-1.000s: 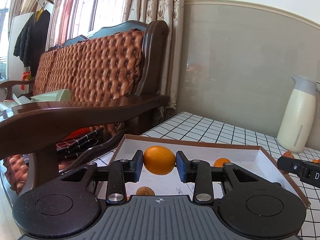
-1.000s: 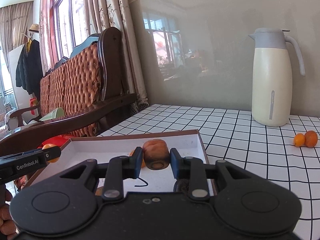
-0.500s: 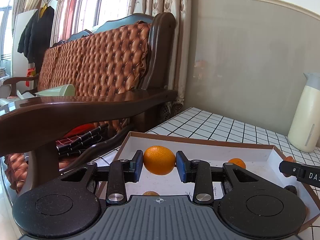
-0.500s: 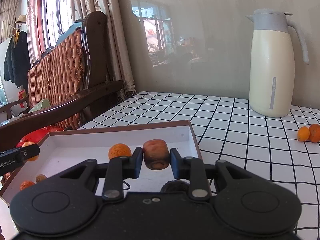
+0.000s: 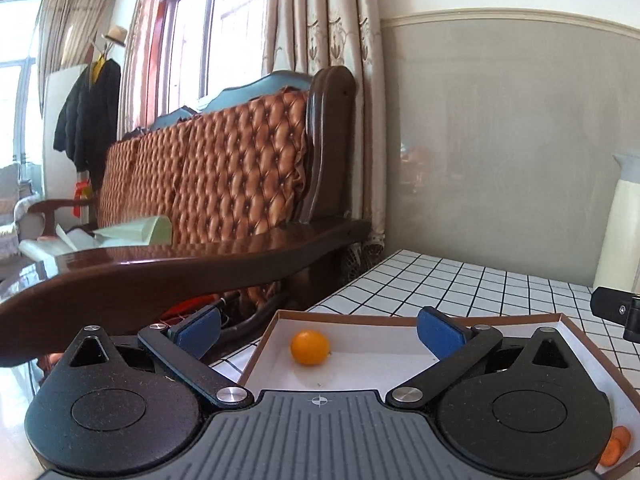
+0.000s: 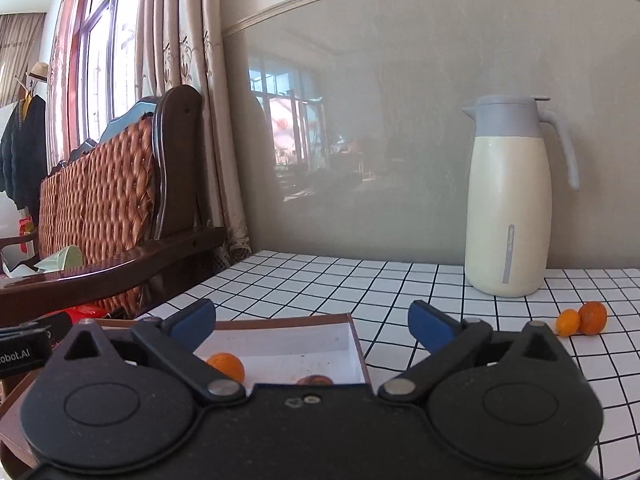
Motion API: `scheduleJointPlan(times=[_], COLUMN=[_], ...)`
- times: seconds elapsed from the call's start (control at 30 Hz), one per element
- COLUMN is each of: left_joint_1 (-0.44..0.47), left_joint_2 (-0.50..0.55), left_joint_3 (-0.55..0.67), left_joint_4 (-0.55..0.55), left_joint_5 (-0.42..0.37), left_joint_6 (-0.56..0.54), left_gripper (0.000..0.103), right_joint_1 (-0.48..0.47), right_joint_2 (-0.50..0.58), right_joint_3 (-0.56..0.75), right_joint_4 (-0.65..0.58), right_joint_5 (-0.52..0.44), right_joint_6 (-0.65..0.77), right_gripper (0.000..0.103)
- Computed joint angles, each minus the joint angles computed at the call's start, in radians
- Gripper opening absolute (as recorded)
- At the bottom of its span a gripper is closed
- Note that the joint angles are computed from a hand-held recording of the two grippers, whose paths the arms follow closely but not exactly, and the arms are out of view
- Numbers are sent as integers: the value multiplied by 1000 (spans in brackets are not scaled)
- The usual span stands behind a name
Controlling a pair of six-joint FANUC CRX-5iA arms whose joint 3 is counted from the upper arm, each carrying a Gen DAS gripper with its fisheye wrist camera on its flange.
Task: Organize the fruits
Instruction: 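Withdraw both open tools from the box toward the last two oranges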
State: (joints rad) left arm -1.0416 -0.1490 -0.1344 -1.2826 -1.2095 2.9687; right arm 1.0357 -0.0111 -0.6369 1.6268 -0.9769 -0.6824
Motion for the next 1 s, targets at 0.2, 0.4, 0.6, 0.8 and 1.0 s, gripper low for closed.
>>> scheduleJointPlan(times=[0.2,0.4,0.6,0.8,1.0], left_joint_1=[-26,-60,-78,-104,-114], left_joint_2=[-2,-13,-10,5,14], left_joint_3=[-3,-9,-7,4,15], left_joint_4=[-24,-45,-43,-50,-34], left_joint_5=[-3,-39,-39,-32,20], left_joint_6=[-14,6,12,9,7], left_gripper=[103,103,103,103,103], right_joint_1=[-16,-10,15,40,59], right_joint_2=[-37,-66,-101,-145,-183], right_joint_3=[-22,-45,-75,-104,-139], right_joint_4=[1,-16,-21,-43,-68], right_joint_5=[51,67,41,0,-41], right_joint_6=[-51,-62,-71,-50,-31], right_gripper=[97,97,97,97,97])
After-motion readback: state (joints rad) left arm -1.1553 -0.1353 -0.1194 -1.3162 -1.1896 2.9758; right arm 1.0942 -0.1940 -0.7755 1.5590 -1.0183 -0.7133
